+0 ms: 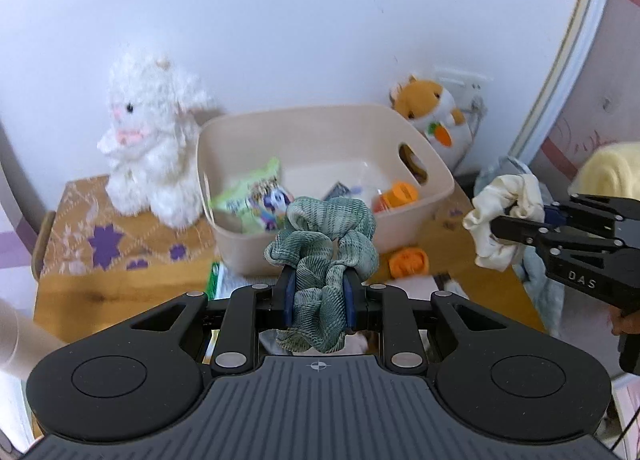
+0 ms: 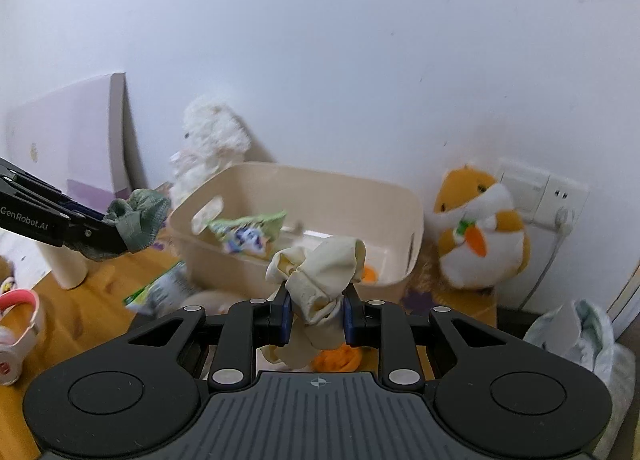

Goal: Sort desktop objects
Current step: 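Carry both scrunchies to the basket and release them inside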

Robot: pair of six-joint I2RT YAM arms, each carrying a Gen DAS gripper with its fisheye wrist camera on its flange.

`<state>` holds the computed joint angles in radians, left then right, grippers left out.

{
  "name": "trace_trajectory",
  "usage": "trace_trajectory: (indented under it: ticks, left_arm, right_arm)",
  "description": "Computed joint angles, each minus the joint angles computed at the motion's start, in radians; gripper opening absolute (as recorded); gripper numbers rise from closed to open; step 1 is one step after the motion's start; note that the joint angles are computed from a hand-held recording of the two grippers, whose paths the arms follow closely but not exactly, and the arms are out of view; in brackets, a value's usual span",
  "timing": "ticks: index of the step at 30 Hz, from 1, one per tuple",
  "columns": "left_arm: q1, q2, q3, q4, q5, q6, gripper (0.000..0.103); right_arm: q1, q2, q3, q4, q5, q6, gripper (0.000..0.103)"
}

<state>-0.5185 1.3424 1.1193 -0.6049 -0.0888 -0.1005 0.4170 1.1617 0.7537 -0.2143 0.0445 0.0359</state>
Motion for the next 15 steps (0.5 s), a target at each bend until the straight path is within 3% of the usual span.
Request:
trace_trajectory:
  ticks: [15]
  left_arm:
    - [0.002,0.320,0.252,0.110,-0.088,0.025,0.024]
  right_arm:
    - [-0.106,0.287,0.232,0.050,-0.050,0.013,0.023]
